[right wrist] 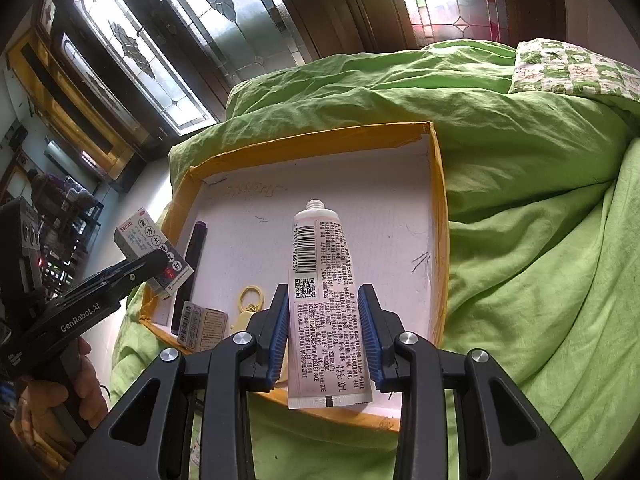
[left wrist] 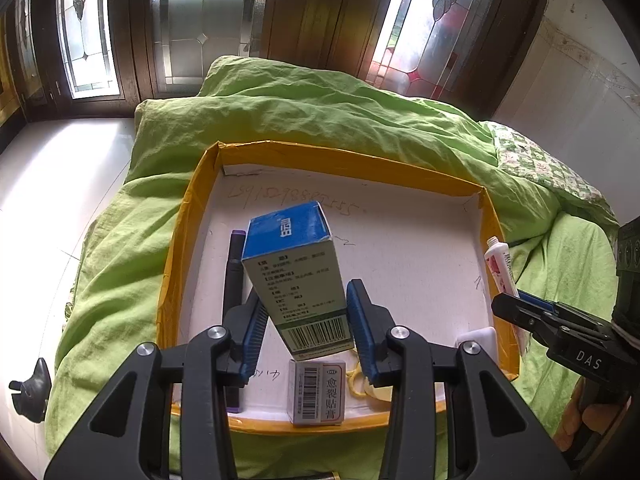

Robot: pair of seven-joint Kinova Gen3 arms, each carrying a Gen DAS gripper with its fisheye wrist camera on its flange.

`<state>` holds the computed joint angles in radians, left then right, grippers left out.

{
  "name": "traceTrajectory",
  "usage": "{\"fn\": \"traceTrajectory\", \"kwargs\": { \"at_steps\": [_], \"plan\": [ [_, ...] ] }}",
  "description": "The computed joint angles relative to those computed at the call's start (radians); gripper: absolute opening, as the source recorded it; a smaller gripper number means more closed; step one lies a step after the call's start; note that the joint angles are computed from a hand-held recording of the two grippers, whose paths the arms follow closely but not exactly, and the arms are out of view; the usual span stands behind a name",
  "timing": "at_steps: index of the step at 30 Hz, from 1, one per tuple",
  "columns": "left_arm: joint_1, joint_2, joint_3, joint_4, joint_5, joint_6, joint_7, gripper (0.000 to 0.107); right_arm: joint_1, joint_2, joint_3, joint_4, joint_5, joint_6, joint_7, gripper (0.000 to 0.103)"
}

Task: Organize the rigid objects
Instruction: 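Lower the medicine box into the tray with the left gripper while the right gripper lowers the tube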

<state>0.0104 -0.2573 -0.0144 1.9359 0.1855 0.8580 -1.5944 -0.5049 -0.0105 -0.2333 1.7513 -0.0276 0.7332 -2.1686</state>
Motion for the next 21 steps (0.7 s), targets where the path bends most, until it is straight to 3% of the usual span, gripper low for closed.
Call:
{"fn": "traceTrajectory", "kwargs": {
  "at_steps": [11,21],
  "plan": [
    [-0.002,0.065,0.04,0.015,-0.094,-0.046,0.034,0.037,-0.012,0.101,0.027,-0.042,0.06,-0.008,-0.012,0.03],
    [0.007,0.115,0.056,-0.024,-0.134,-0.017,0.044,0.037,-0.03,0.132,0.04,-0.049,0.095,0.006,-0.019,0.03]
  ]
}}
